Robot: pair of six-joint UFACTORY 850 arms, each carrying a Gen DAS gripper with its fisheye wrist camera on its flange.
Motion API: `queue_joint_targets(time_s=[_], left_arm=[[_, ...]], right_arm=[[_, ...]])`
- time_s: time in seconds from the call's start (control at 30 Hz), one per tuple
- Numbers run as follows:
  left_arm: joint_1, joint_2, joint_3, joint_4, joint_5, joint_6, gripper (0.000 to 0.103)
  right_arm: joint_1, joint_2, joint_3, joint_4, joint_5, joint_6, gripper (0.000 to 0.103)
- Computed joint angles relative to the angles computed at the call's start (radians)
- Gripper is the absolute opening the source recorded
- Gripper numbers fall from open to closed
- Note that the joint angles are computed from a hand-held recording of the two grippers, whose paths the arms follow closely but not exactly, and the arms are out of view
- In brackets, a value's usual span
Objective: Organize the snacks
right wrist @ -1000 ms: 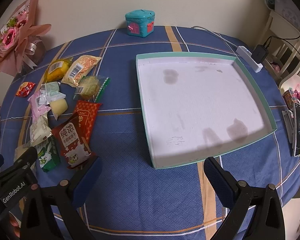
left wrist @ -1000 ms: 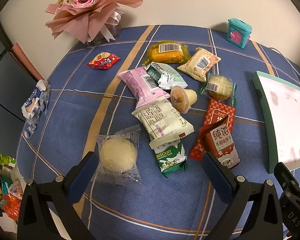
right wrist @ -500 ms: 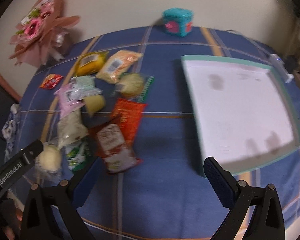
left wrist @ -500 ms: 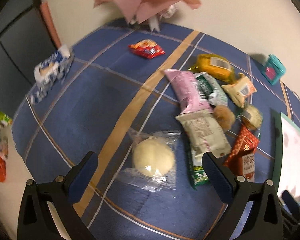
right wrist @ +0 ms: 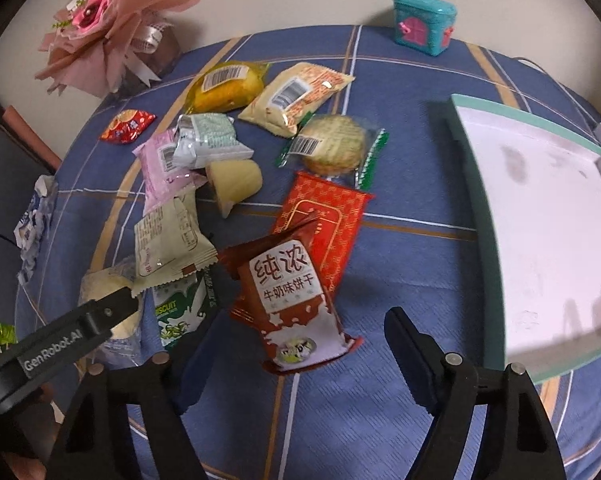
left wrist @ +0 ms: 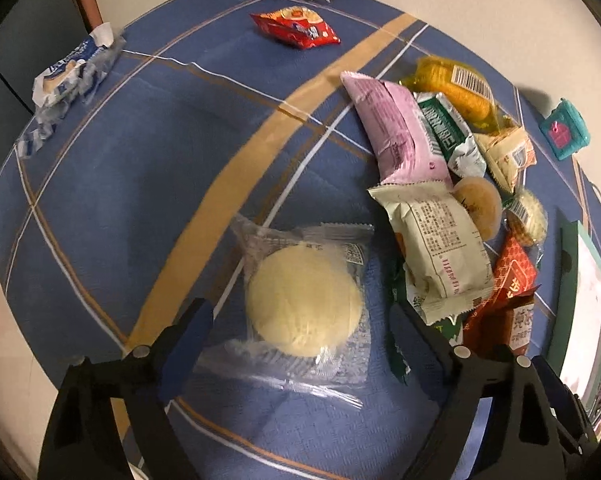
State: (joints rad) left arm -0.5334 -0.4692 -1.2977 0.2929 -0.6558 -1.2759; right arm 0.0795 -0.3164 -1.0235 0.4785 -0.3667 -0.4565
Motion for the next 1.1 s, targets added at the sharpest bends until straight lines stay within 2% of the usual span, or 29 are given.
queue_joint_targets(time_s=[0.1, 0.2, 0.43, 0.53, 0.6, 0.73, 0.9, 1.1], left_arm=[[0.005, -0.017, -0.004, -0.037, 0.0, 0.035, 0.081], [0.01, -0.029, -0.002, -0.067, 0.003, 0.061, 0.079], [-0.001, -0.05, -0.018, -0.027, -0.024, 0.041, 0.077], [0.003, -0.065, -0.042, -0.023, -0.029, 0.039, 0.066], [0.003, -0.058, -0.04, -0.02, -0.027, 0.032, 0.064], [0.014, -0.056, -0.046, -0.019, -0.03, 0.041, 0.06], [0.012, -0.041, -0.032, -0.017, 0.007, 0.037, 0.058], [-0.006, 0.009, -0.009, 0.098, 0.003, -0.07, 0.057]], right_arm=[[0.005, -0.015, -0.01, -0.021, -0.003, 0.013, 0.077], [0.009, -0.034, -0.02, -0.04, -0.007, 0.027, 0.072], [0.008, -0.048, -0.026, -0.046, -0.004, 0.025, 0.062], [0.003, -0.048, -0.028, -0.009, -0.01, -0.012, 0.051], [0.003, -0.047, -0.029, -0.009, -0.012, -0.012, 0.044], [0.002, -0.052, -0.038, -0.016, -0.026, 0.003, 0.043], [-0.008, -0.041, -0.042, -0.017, -0.038, 0.02, 0.042], [-0.027, -0.013, -0.038, 0.04, -0.037, -0.011, 0.042]])
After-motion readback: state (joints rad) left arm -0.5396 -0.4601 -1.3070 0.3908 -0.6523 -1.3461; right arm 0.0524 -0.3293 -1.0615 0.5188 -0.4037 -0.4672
